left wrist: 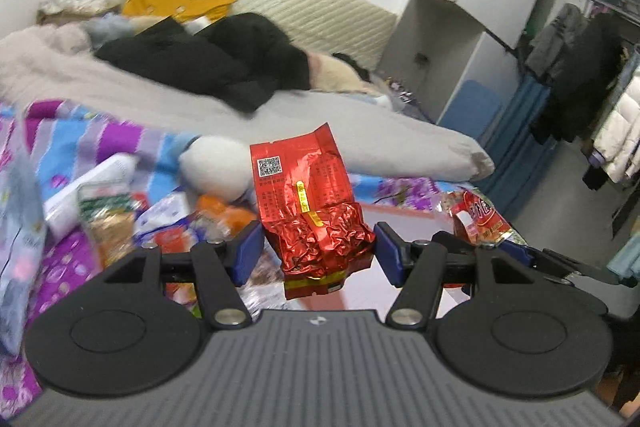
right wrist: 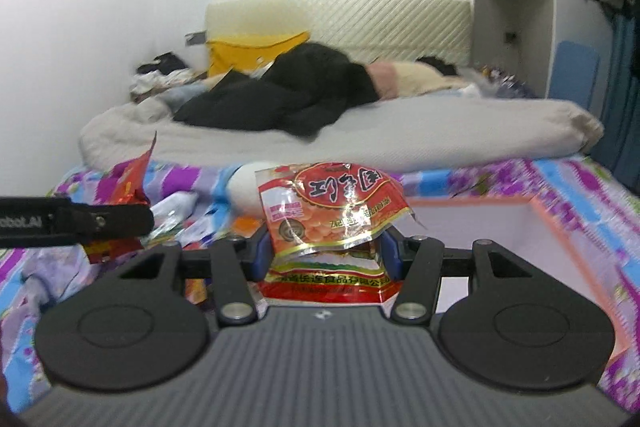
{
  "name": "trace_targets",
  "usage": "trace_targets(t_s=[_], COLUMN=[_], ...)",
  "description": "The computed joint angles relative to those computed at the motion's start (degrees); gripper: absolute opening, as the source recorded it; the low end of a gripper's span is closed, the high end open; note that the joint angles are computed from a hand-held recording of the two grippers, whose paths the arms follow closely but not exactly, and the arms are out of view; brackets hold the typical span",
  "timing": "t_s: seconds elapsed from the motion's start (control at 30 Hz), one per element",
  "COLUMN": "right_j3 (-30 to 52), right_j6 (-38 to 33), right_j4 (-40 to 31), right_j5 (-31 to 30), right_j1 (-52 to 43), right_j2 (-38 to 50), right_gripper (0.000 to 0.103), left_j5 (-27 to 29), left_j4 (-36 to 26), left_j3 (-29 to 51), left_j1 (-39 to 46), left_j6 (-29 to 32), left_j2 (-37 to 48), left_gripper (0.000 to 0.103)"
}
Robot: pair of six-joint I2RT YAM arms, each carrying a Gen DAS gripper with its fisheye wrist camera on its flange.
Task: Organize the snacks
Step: 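Carry both packets over the pink box and open both tools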
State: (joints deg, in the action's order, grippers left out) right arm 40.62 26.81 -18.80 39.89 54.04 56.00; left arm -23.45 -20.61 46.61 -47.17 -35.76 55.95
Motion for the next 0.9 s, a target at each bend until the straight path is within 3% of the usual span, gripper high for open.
trace_targets(t_s=[0.2,0.5,0.9], right_j3=[-1.4,-7.5,-15.8], right_j6=[-4.3,-7.7,-13.6], right_j4=[-1.5,-1.4,10.0], right_j5=[-3.3,-12.8,-30.7], right_j1=[-8.3,-22.8,-43.1], right_j2=[-5.5,-9.0,3.1], right_gripper=[0.056,0.056,0.057], left_j5=[-0.9,6.9,14.4], left_j4=[2.3,7.0,6.0], left_j3=[9.4,18.5,30.1], left_j1=[-4.0,-4.3,-1.8], left_j6=[1.1,1.6,1.2], left_j2=[12.3,30.1,50.8], left_gripper=[0.066,0.066,0.066])
